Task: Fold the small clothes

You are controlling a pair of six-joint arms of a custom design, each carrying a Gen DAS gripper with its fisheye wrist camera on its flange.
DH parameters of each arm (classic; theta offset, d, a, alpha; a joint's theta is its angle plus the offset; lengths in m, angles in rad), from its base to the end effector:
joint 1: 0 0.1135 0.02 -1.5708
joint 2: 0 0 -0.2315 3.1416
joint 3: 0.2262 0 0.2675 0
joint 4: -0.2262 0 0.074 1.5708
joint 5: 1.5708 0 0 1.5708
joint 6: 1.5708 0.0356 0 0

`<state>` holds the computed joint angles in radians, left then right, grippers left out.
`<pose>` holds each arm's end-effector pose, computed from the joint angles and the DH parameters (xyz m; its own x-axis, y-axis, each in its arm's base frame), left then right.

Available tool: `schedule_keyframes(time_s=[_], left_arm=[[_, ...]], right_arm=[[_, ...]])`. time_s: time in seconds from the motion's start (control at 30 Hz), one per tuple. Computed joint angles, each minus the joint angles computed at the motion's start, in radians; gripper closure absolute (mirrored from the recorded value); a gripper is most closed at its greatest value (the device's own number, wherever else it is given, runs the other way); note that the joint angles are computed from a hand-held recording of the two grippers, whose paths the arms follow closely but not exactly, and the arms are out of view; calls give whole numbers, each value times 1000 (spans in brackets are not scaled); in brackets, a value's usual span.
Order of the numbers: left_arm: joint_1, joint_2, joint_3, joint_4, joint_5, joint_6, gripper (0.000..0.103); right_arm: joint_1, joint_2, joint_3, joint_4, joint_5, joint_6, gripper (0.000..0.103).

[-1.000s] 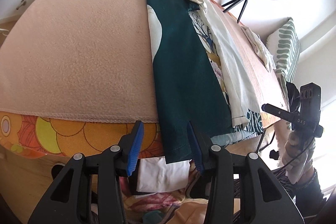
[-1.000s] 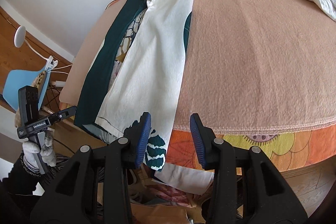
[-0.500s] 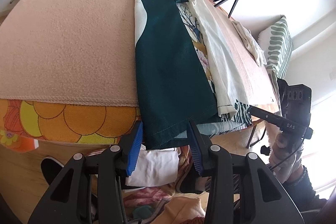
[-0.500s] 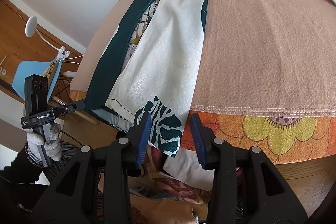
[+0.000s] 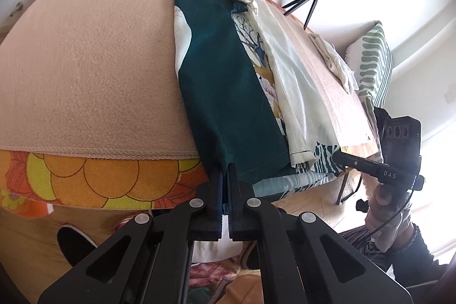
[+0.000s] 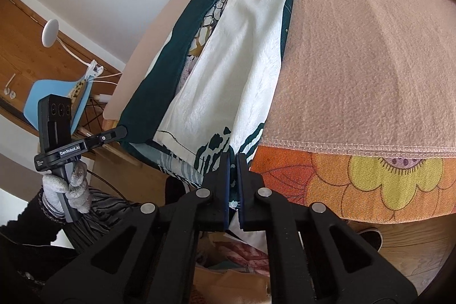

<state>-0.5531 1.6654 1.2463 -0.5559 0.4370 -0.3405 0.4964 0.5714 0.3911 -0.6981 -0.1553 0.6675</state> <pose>0.3018 -0.2041 0.2047 -0.8903 0.1941 -0.4120 0.4039 0.7543 -0.5176 0.1400 0.0821 0.1669 -0.8766 0.2208 -0.4277 -0.0188 0.8723 0.4887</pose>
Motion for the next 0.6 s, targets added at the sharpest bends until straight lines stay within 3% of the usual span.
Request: schedule_keyframes(time_s=[0.27,0.6], left_arm=[[17,12,61,18,35,-49,102],[33,142,273,-19,20,-50,102]], right_arm=[[-170,-126,-20,14,-172,29,99],[-289,54,95,82,-253,-26,99]])
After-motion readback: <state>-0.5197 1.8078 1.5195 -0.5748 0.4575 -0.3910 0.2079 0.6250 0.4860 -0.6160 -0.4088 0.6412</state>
